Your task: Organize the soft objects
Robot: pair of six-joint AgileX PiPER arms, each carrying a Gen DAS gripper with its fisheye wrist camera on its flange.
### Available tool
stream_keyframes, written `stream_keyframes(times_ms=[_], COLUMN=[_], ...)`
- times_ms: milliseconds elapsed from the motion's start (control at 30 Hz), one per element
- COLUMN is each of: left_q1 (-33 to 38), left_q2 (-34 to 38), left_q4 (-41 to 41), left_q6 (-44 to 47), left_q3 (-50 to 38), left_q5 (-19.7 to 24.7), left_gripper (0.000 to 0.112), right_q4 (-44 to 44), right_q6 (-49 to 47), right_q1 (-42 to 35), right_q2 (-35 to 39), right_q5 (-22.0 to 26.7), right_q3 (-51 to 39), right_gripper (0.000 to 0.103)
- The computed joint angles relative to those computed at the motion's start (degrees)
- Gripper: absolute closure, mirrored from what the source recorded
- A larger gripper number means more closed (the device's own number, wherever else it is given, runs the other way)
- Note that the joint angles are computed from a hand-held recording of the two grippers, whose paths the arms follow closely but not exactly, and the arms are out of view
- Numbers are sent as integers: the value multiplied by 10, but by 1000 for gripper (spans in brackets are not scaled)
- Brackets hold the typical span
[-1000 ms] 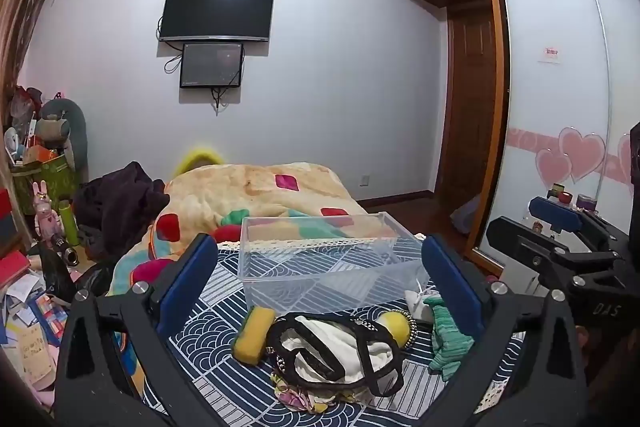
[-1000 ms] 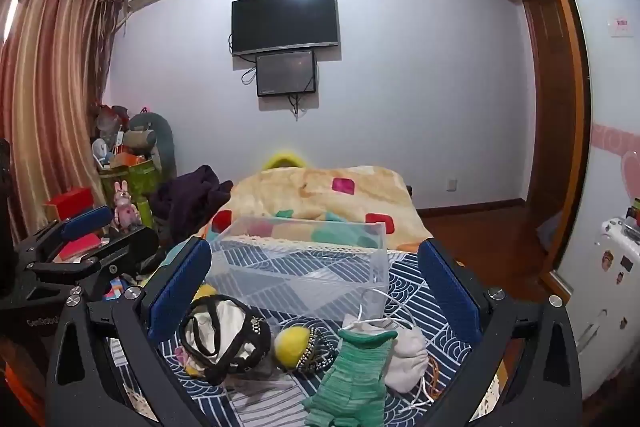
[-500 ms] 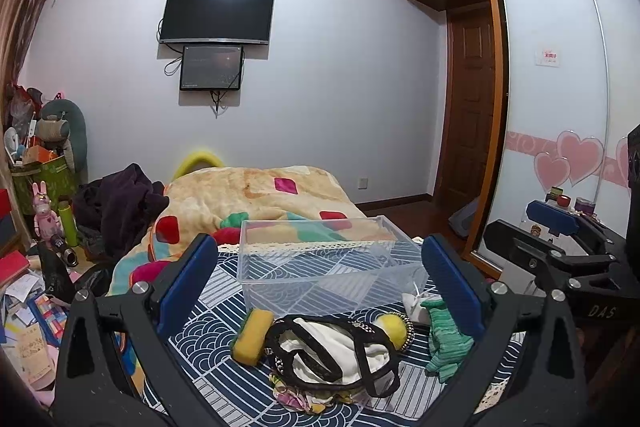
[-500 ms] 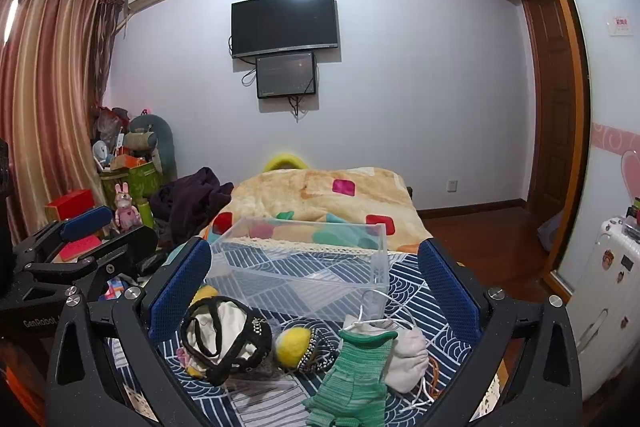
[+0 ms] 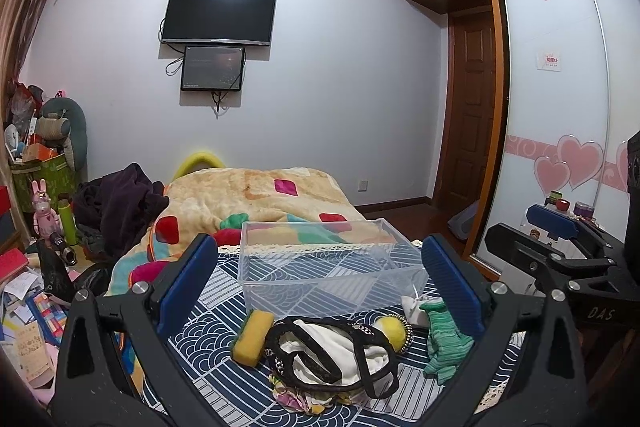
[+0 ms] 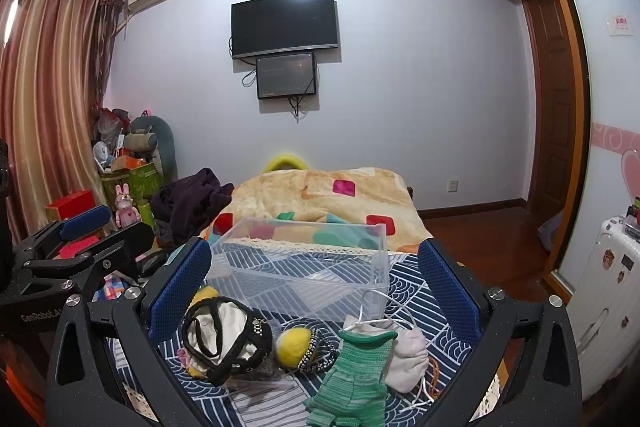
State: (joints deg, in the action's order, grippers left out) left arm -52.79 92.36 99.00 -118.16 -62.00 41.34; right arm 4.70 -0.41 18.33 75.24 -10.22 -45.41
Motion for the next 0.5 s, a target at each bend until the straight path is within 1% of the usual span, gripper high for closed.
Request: stream_keyframes(times_ms=[67,100,267,367,500], left_q1=[0,0,0,-1,0], left_q2=[0,0,0,-1,-1], left_q4=[0,0,2,5,6], left_q6=[0,0,0,-3,-4], left_q3=[0,-1,-2,-1,1], left_q5=[-1,-1,-1,1,0], left_gripper=[9,9,9,9,9], right_q4=[-7,-26,-22,-40,-39], right_q6=[8,27,24,42,39], right_q1=[-1,-4,-4,-6,-6], right_q2=[-1,-1,-2,-2,-5], right_q5=[1,1,3,1,-1], right_q3=[0,-1,-2,-1,2], right_gripper=[0,0,0,0,0])
